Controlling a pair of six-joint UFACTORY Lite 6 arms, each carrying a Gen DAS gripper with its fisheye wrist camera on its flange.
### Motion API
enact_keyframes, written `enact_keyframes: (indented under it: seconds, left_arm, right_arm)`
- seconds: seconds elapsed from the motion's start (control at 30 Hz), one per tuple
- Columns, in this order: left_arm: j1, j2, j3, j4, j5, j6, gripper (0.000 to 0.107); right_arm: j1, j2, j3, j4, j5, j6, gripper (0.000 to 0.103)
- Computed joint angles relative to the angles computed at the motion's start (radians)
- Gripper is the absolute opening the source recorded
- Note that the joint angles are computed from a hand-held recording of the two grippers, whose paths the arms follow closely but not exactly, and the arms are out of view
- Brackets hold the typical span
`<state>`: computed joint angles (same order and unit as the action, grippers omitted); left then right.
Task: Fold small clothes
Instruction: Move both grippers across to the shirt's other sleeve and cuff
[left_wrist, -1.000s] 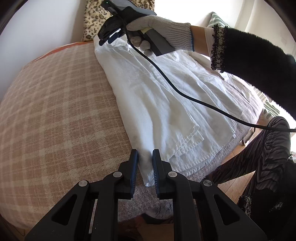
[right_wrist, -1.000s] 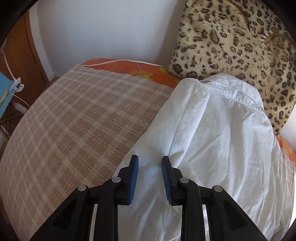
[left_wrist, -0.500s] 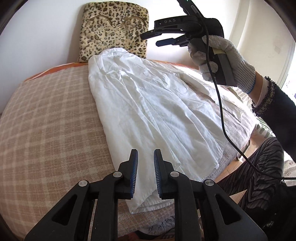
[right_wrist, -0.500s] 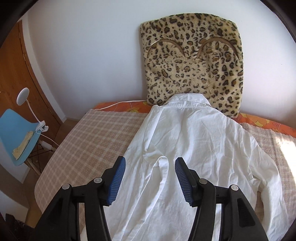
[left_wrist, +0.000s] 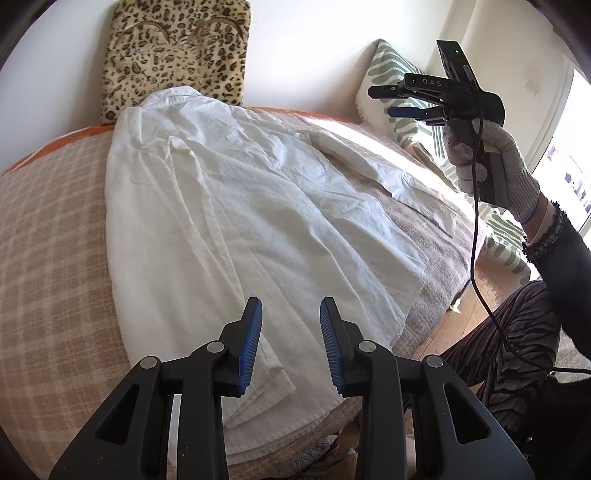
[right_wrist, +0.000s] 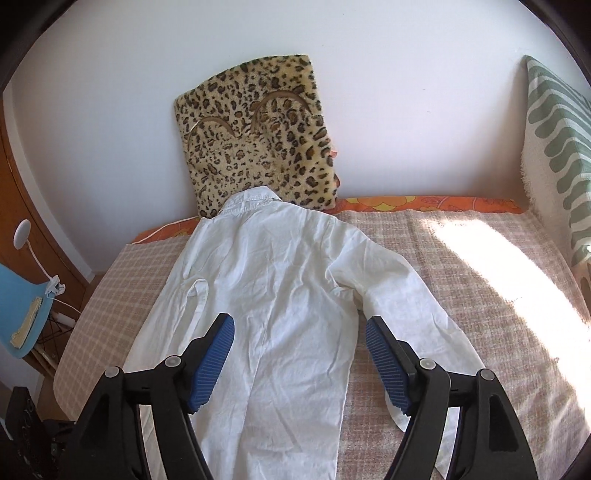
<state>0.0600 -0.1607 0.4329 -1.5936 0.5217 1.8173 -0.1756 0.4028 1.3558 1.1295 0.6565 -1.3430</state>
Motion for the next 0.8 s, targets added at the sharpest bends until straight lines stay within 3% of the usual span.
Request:
enact_keyframes:
  seconds: [0.1, 0.17, 0.4, 0.63, 0.73, 0.8]
  left_arm:
    - [-0.095, 0.027, 0.038, -0.059, -0.046, 0.008, 0.033]
    - [-0.158, 0.038, 0.063, -0.107, -0.072, 0.022, 0.041]
    - [-0.376, 0.168, 0.22, -0.258, -0.147, 0.069, 0.041]
    - [-0.474, 0.33, 0.412, -0.226, -0.171, -0.034, 0.041]
    - [-0.498, 0.385, 0.469, -0.203, -0.175, -0.083, 0.041]
    - [-0.524, 0.428, 0.514, -0.189, -0.185, -0.111, 0.041]
  right_arm:
    - [-0.135, 0.043, 0.037, -0.015, 0.05, -0.009, 0.076]
    - [-0.222, 0.078, 0.072, -0.027, 0.085, -0.019, 0.076]
    - [-0.44, 0.222, 0.235, -0.119, 0.174, -0.01, 0.076]
    - [-0.567, 0.429, 0.428, -0.254, 0.207, 0.032, 0.074]
    - [-0.584, 0.496, 0.47, -0.333, 0.152, 0.094, 0.07]
    - [-0.61, 0.575, 0.556, -0.366, 0.207, 0.139, 0.068]
